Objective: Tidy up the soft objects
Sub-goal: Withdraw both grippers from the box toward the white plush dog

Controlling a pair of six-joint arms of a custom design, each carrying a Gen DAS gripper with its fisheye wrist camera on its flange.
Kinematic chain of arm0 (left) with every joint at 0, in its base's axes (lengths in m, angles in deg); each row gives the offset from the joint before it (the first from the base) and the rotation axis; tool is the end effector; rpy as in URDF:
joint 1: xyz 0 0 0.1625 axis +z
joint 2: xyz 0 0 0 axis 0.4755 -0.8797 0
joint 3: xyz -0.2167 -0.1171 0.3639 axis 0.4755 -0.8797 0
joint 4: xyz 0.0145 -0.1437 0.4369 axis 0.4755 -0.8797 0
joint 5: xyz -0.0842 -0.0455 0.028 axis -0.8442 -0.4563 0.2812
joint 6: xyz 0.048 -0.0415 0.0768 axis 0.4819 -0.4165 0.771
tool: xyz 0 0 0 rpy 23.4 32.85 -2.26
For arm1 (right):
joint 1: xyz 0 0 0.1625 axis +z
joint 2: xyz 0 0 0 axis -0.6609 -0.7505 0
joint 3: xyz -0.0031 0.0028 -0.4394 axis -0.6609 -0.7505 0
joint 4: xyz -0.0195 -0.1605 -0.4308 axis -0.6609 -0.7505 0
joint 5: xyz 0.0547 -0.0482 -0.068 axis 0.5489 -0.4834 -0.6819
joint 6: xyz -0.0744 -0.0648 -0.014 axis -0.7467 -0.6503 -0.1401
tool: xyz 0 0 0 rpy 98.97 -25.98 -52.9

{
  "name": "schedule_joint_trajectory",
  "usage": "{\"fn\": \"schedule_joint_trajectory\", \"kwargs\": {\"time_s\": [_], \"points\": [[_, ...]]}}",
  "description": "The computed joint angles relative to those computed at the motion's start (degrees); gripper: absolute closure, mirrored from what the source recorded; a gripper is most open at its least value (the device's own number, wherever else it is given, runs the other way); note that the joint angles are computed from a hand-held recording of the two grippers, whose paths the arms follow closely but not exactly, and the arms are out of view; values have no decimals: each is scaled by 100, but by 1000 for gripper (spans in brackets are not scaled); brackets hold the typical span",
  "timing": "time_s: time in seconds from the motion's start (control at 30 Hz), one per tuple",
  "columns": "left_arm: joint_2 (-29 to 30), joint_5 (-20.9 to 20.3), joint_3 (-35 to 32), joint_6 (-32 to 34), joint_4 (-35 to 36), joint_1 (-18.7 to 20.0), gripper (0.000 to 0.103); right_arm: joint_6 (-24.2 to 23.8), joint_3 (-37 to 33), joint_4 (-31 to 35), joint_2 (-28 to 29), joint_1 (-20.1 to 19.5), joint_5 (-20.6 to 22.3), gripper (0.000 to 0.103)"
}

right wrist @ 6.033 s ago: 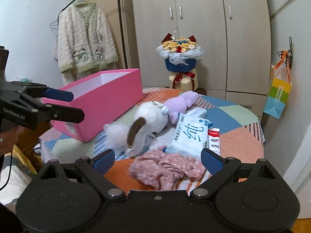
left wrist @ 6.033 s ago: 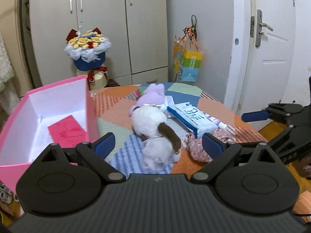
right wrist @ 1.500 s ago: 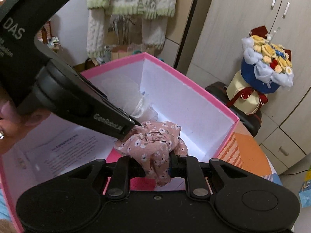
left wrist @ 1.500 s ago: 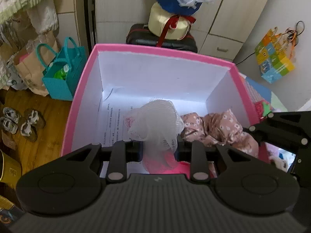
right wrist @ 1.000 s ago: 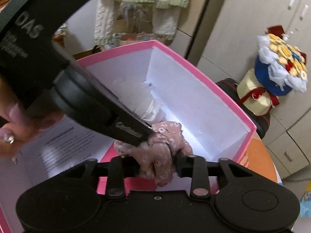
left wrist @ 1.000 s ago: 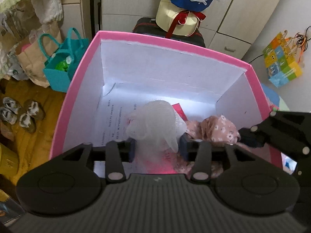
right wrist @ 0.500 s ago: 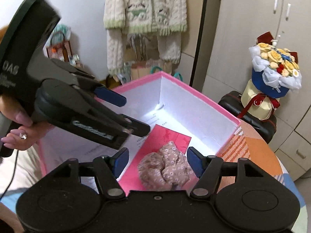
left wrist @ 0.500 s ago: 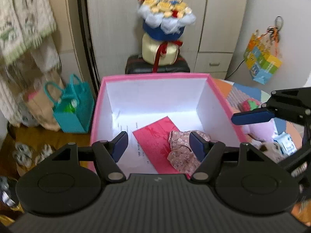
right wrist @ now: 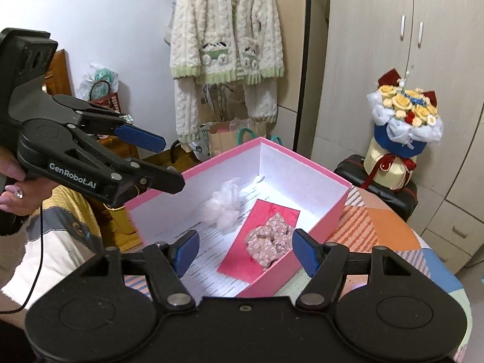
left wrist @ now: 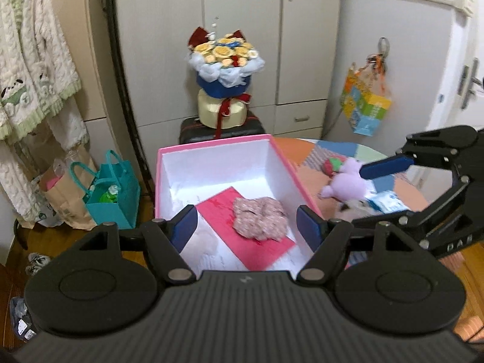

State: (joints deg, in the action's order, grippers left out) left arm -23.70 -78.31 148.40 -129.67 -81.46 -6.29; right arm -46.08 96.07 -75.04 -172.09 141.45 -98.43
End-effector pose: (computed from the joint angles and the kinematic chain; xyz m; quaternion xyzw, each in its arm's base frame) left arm -0.3576 -0.3866 0.2178 0.0967 0.8234 -0.4242 0.3642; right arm 0.2361 -0.5402 0.3332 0.6156 -0.7781 0.1186 0.0376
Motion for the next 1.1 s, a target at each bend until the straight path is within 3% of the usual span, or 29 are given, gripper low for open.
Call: {"fn": "schedule_joint_trajectory", "kwargs": {"time_s": [0.13, 0.23, 0.63, 0.87, 1.1], "points": [[-27, -233, 64, 177, -190, -300, 30, -164, 142, 196, -435, -65, 90, 28], [22, -336, 83, 306, -295, -512, 28, -280, 163, 437, -703, -154, 170, 19], [726, -707, -7, 1004, -933, -962, 11, -792, 426, 1010, -1799, -889, 309, 14], [1351, -1166, -116, 1803, -1946, -859, 6, -1014, 529, 1317, -2125, -1428, 256, 13], [1853, -1607, -279, 2369, -2987, -458, 6, -1262, 604, 1335, -2111, -1792, 252, 13]]}}
